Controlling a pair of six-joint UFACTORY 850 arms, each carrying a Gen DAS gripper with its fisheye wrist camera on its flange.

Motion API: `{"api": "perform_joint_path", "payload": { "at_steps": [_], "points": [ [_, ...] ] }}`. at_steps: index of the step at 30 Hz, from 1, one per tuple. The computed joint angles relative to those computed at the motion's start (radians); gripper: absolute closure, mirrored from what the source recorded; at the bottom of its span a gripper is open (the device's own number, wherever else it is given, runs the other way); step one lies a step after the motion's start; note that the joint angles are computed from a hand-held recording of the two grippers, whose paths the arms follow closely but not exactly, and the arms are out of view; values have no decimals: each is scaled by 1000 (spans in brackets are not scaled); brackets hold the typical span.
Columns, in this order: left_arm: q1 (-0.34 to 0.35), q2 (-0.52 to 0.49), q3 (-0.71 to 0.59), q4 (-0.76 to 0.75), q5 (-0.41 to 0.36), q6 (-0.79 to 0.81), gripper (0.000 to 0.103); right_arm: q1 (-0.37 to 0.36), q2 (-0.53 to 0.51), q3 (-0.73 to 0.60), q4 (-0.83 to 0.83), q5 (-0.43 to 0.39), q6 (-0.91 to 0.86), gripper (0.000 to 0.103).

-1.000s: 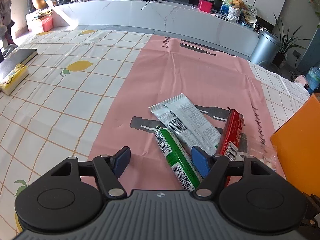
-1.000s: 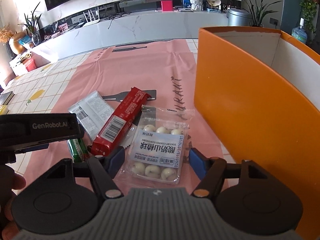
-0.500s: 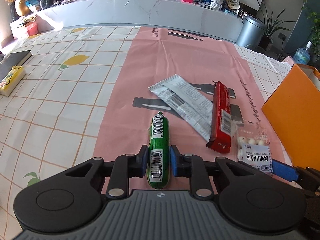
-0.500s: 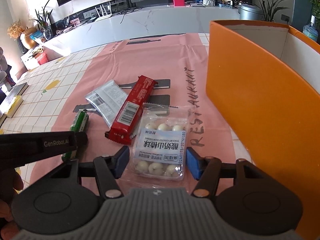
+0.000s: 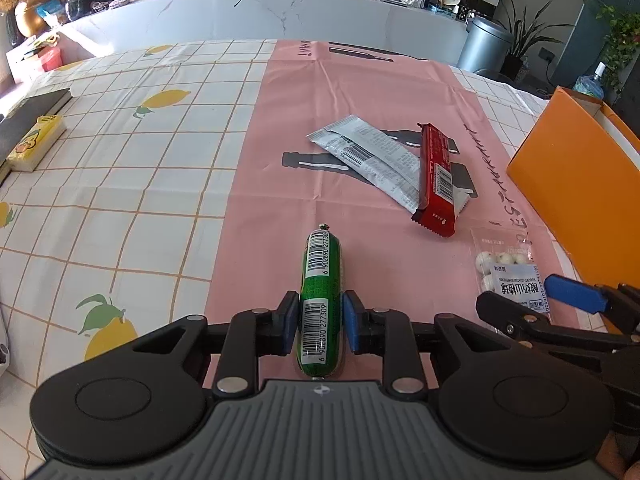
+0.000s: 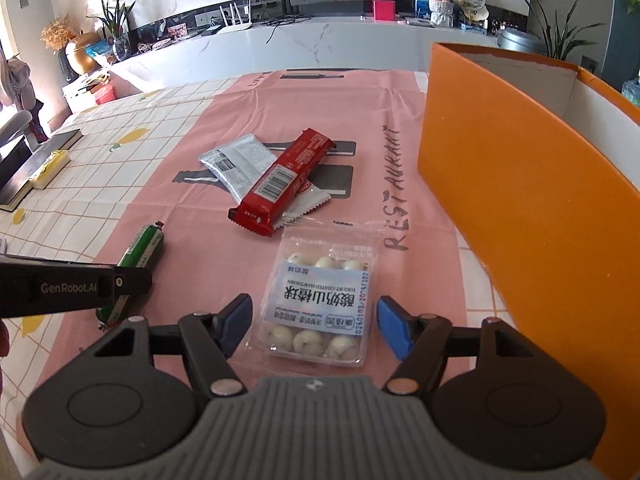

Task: Organize snacks
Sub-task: 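Carry the green sausage and white ball packet over the orange box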

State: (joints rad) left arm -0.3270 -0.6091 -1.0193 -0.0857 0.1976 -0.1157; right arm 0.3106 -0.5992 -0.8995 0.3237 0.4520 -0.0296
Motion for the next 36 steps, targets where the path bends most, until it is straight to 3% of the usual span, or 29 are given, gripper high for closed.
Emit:
{"api": "perform_joint_path", "payload": {
  "at_steps": [4, 8, 11, 16, 19, 28, 36],
  "points": [
    [-16, -4, 2, -191, 25, 205, 56, 17, -20, -18, 71, 28, -98, 26],
    [-36, -13, -1, -359, 49, 413, 56, 18, -40, -42, 100, 16, -124, 27],
    [-40, -17, -4, -389, 56, 451, 56, 6, -46, -52, 83, -12, -79, 31],
    [-46, -11, -12, -488, 18, 554, 74, 15, -41, -47, 125, -14, -133, 41],
    [-52, -8, -10, -527, 14, 590, 78, 19, -37, -44, 131, -19, -138, 43],
    [-55, 55, 44, -407, 5, 430, 79, 6, 20, -9, 74, -69, -79, 46],
    [-77, 158, 103, -296, 14, 303, 79, 4, 141, 78, -53, -81, 46, 46]
  ]
}}
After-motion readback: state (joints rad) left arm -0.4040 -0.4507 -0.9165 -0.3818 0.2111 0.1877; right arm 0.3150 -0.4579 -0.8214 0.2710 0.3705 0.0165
